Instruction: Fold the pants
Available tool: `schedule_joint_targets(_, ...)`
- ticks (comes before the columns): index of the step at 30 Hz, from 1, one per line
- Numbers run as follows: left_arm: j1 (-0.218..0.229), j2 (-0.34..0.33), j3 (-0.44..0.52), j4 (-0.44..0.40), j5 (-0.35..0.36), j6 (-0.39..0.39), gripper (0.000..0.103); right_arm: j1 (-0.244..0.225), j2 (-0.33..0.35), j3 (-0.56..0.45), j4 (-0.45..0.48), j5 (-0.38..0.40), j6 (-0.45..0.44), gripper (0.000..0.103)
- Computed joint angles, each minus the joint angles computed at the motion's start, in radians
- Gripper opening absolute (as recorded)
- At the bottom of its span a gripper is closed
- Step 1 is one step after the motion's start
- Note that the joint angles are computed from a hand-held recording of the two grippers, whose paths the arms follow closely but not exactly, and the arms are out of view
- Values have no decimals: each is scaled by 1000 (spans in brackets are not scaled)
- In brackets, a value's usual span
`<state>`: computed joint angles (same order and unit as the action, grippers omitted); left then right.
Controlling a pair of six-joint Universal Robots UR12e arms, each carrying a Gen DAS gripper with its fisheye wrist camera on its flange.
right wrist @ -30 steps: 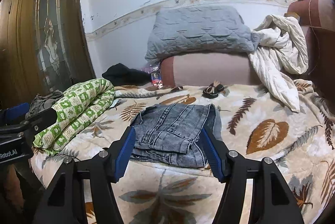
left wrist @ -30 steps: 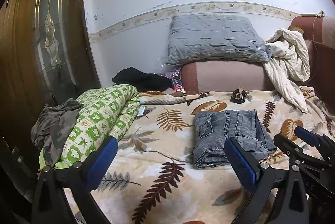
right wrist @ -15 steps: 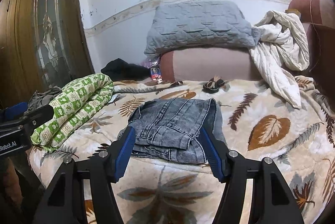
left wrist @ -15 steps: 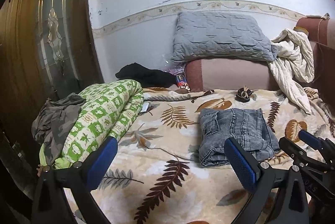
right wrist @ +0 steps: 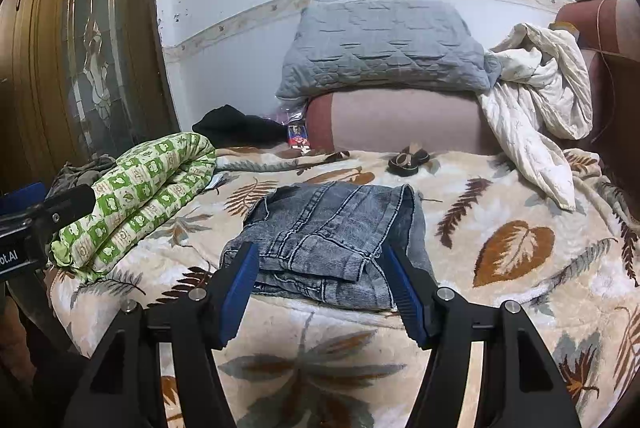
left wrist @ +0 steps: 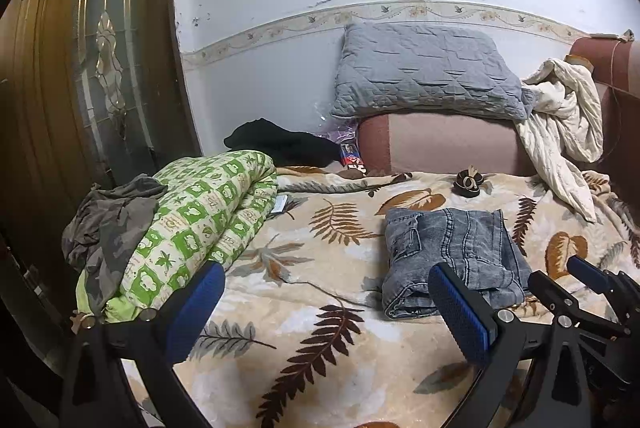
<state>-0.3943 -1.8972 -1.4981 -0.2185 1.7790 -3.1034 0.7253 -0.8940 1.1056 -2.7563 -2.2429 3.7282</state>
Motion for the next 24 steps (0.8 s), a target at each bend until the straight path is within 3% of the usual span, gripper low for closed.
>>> schedule_joint_targets(24, 0, -2, -2, -6, 7, -6, 103, -1, 2, -4, 17, 6, -2, 66)
